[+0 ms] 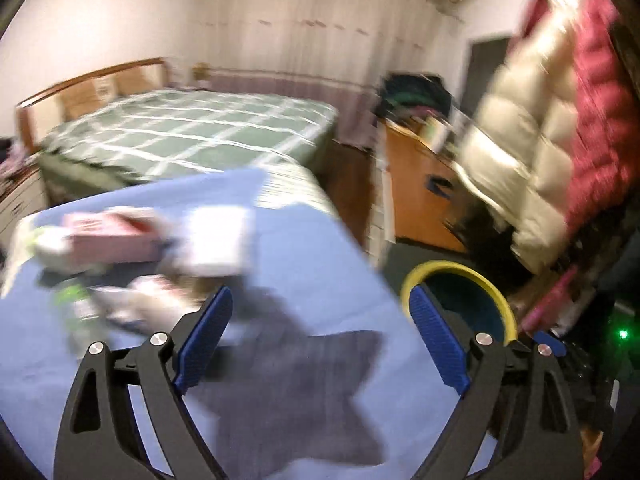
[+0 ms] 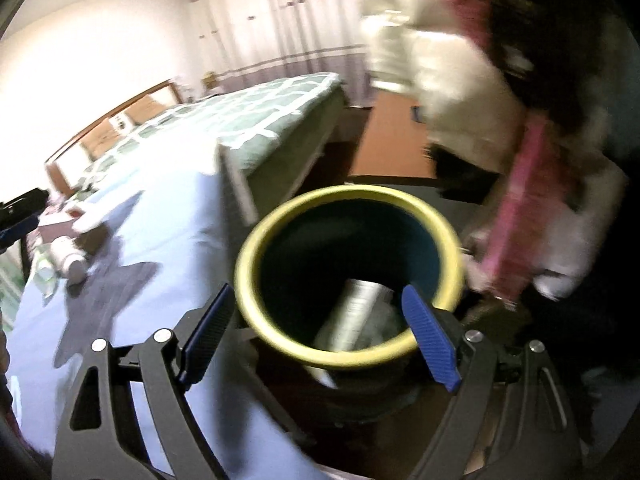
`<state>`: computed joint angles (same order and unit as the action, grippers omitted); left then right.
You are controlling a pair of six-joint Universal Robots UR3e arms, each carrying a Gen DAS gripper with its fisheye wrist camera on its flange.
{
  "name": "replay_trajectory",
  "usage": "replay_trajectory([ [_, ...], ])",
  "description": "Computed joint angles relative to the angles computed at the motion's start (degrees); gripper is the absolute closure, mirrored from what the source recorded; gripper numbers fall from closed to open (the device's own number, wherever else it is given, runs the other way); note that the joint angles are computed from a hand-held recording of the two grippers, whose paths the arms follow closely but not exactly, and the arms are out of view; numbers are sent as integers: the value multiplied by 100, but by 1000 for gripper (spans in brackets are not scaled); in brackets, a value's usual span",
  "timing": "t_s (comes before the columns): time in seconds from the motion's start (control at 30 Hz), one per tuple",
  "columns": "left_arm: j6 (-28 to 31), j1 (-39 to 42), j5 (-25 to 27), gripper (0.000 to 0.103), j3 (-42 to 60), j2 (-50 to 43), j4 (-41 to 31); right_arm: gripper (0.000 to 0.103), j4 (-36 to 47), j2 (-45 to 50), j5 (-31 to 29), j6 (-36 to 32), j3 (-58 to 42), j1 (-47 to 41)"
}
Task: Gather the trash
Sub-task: 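Grasp the white supplement bottle with the right gripper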
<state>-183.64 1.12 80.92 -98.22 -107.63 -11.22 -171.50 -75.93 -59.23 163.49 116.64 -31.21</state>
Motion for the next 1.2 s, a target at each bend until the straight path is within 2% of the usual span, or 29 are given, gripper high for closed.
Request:
replay_trajectory([
  [0.1,79,677,-3,12,-930,707,456,22,144,174,-5,93,-393,599],
  [0.23,223,1769,-295,12,-1756,1348,787,22,293,467,-92,256,-987,1468],
  [0.3,290,2343,-547,12,-1972,1441,930,22,467,699,-130,312,-1440,1905],
  [0.43,353,2801,-528,12,-1951,1078,1339,22,692,1082,-266,308,-2149,2583],
  [0.6,288,3009,-326,12,-1839,352,2149,22,1183,1783,-537,264,-3376,3336],
  [0.7,143,3273,-622,12,-1919,108,2398,22,1600,2267,-654,123,-4182,3700],
  [0.9,138,3471,-551,11,-1916,-252,2649,22,2149,3135,-946,-108,-5463,4149],
  [0.97,44,3608,-672,11,-1981,-288,2715,25,2436,3412,-1069,-136,-5912,4242],
  [1.2,37,3526,-674,11,-1989,-304,2617,31,2914,3910,-1063,-42,-6725,4282],
])
